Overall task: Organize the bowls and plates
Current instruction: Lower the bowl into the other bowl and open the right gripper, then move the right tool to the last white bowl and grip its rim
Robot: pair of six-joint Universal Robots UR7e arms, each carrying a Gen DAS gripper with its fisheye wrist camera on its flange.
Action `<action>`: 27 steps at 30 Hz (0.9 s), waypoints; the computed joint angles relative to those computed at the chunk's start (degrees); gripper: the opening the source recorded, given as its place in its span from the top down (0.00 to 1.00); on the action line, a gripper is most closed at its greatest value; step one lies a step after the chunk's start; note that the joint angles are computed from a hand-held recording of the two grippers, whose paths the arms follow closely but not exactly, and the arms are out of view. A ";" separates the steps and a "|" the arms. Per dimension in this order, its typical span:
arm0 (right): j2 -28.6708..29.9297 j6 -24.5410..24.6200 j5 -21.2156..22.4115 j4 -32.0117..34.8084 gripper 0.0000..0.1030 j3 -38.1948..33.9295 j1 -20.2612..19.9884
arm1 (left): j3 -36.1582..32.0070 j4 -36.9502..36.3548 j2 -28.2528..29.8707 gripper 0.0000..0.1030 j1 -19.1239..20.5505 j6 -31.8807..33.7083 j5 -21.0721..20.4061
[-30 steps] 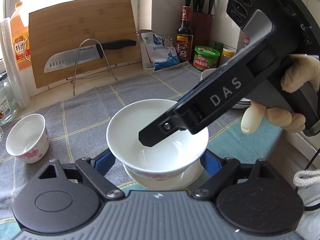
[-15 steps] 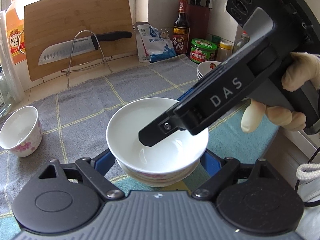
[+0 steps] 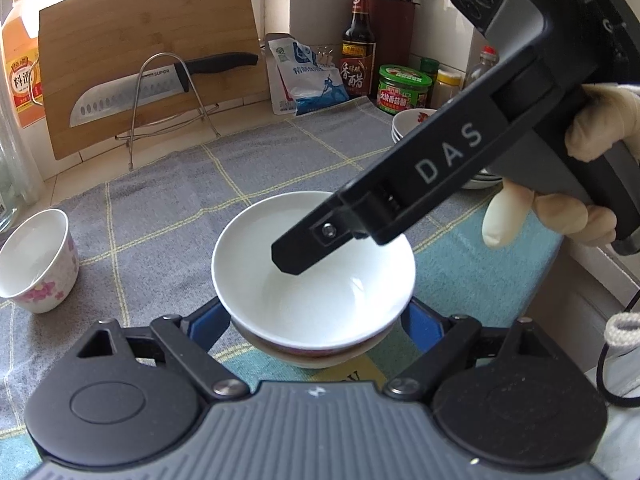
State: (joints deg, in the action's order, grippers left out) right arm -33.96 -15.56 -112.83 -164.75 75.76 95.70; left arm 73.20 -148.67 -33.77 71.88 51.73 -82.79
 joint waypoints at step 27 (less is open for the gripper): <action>6.38 -8.31 -1.24 3.01 0.00 -11.34 2.46 | -4.43 -0.70 -1.47 0.04 3.38 -2.38 -0.15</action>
